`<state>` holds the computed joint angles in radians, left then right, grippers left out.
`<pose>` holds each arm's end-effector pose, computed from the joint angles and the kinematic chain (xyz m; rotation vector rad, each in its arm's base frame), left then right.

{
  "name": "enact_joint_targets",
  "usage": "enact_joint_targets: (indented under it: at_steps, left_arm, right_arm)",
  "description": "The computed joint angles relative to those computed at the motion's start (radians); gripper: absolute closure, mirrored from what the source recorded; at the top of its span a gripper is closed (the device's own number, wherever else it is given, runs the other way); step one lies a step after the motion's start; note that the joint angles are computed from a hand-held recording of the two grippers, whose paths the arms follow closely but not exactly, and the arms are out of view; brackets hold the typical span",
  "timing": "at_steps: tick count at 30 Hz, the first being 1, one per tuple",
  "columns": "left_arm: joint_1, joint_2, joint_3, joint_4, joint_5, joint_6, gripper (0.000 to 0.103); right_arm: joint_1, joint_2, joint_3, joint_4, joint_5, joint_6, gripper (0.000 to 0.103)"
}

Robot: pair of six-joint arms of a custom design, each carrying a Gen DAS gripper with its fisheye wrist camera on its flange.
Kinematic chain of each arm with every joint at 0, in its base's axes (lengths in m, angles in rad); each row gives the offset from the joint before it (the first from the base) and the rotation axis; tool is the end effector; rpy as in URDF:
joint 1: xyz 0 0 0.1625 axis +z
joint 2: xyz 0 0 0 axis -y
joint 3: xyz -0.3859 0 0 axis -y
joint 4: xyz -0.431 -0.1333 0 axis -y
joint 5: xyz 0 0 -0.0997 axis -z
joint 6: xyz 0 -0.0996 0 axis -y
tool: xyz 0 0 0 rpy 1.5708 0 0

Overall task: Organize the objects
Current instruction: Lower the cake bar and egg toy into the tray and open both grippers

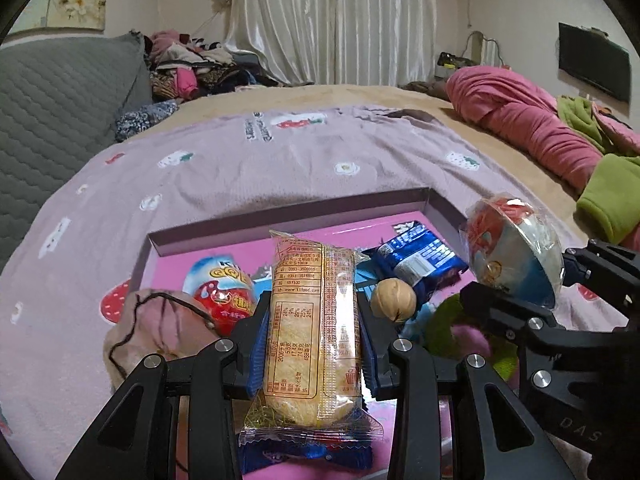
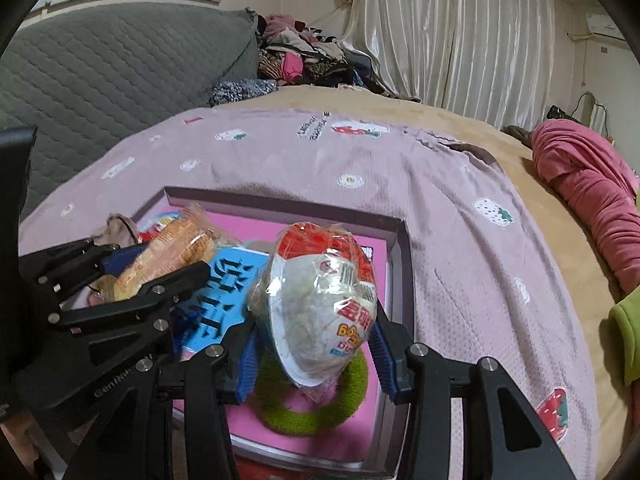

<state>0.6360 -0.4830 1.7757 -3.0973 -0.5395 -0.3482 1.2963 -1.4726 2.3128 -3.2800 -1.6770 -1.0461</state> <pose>-0.3277 -0.5139 -0.0994 0.5089 2.2051 -0.9783 -0.0080 -0.4813 0.2377 0.8516 -2.2547 0.8046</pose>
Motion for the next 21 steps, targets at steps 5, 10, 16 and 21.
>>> enact_joint_targets:
  at_steps: [5, 10, 16, 21]
  left_arm:
    - [0.017, 0.001, -0.01, 0.009, -0.027, 0.004, 0.064]
    - [0.032, -0.001, -0.013, 0.025, -0.059, -0.004, 0.064]
    - [0.045, 0.001, -0.02, 0.053, -0.079, -0.023, 0.061]
    - [0.049, 0.002, -0.022, 0.064, -0.086, -0.029, 0.053]
  right_arm:
    - [0.0, 0.038, -0.026, -0.001, -0.032, -0.005, 0.055]
    - [-0.004, 0.066, -0.037, -0.013, -0.066, -0.008, 0.055]
    - [-0.005, 0.083, -0.049, -0.007, -0.081, -0.008, 0.055]
    - [-0.006, 0.082, -0.049, -0.002, -0.076, -0.008, 0.054]
